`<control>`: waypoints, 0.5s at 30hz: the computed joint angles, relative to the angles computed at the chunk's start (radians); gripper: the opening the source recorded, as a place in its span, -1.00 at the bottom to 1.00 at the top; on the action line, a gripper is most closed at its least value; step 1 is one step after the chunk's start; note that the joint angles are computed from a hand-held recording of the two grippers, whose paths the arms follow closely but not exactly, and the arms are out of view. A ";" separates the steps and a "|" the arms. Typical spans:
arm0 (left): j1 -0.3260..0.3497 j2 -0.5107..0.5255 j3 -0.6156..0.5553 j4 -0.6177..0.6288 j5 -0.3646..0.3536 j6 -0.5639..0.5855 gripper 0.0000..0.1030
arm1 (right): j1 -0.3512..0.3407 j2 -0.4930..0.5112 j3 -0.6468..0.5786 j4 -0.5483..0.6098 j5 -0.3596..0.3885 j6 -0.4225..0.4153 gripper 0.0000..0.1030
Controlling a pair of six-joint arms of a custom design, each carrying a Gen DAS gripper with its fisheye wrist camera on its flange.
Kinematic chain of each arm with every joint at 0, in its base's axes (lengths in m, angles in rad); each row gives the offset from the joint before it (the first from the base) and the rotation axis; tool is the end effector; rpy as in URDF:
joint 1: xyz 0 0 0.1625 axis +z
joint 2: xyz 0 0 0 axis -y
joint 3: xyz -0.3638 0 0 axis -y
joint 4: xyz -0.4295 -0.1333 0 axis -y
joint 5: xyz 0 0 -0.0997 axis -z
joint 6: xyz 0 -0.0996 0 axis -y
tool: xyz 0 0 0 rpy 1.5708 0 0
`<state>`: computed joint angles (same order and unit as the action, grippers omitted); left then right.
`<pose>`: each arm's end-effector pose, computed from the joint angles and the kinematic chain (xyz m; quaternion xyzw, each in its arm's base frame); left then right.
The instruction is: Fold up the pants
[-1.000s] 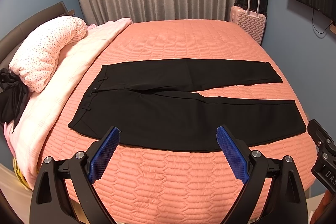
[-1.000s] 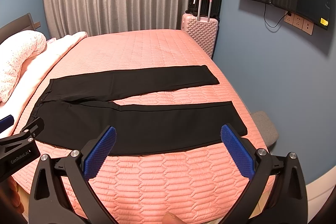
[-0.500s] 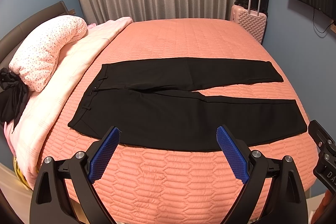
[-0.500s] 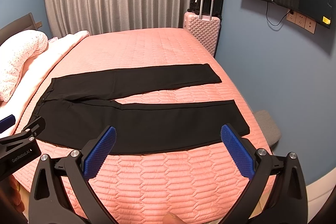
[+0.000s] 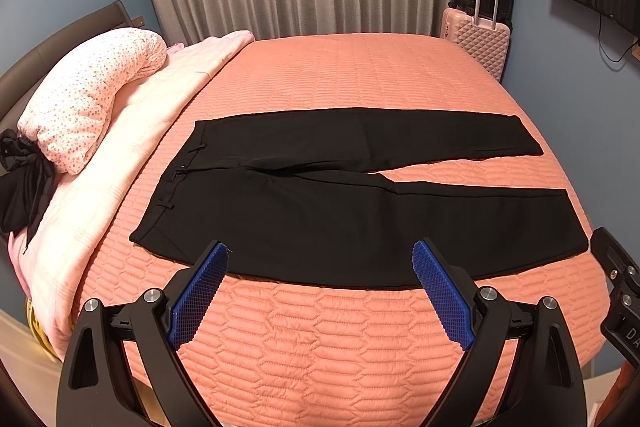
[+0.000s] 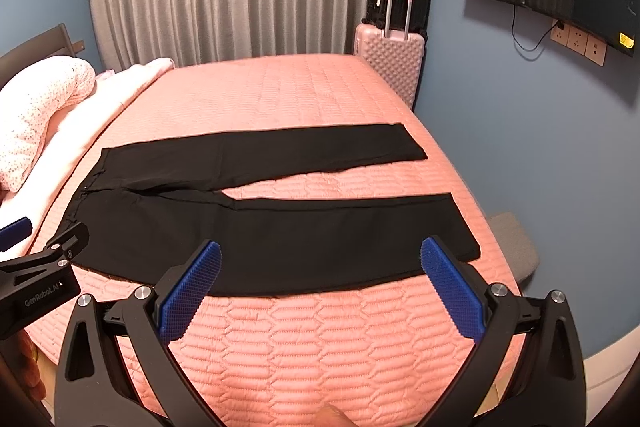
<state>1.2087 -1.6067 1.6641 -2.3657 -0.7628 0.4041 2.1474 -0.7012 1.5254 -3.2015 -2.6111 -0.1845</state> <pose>0.0022 -0.5738 0.5175 0.1892 0.8485 -0.3237 0.3736 0.4077 -0.5401 0.1190 0.1154 -0.8135 0.4230 0.3821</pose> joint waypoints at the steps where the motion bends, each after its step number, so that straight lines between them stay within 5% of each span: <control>1: 0.005 0.006 0.000 -0.014 0.001 0.009 0.78 | -0.006 0.010 -0.003 -0.046 0.005 -0.041 0.91; 8: 0.069 0.083 -0.027 -0.189 -0.054 0.071 0.78 | -0.125 -0.006 0.005 -0.185 0.168 -0.131 0.91; 12: 0.122 0.169 -0.091 -0.249 -0.119 0.063 0.78 | -0.269 0.044 -0.158 -0.109 0.230 -0.181 0.91; 15: 0.161 0.251 -0.160 -0.271 -0.166 0.054 0.78 | -0.375 0.090 -0.321 0.031 0.346 -0.189 0.91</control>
<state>1.3694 -1.3556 1.5041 -2.6364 -0.9284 0.4581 1.7729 -0.6111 1.2040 -3.1703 -2.2653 -0.3740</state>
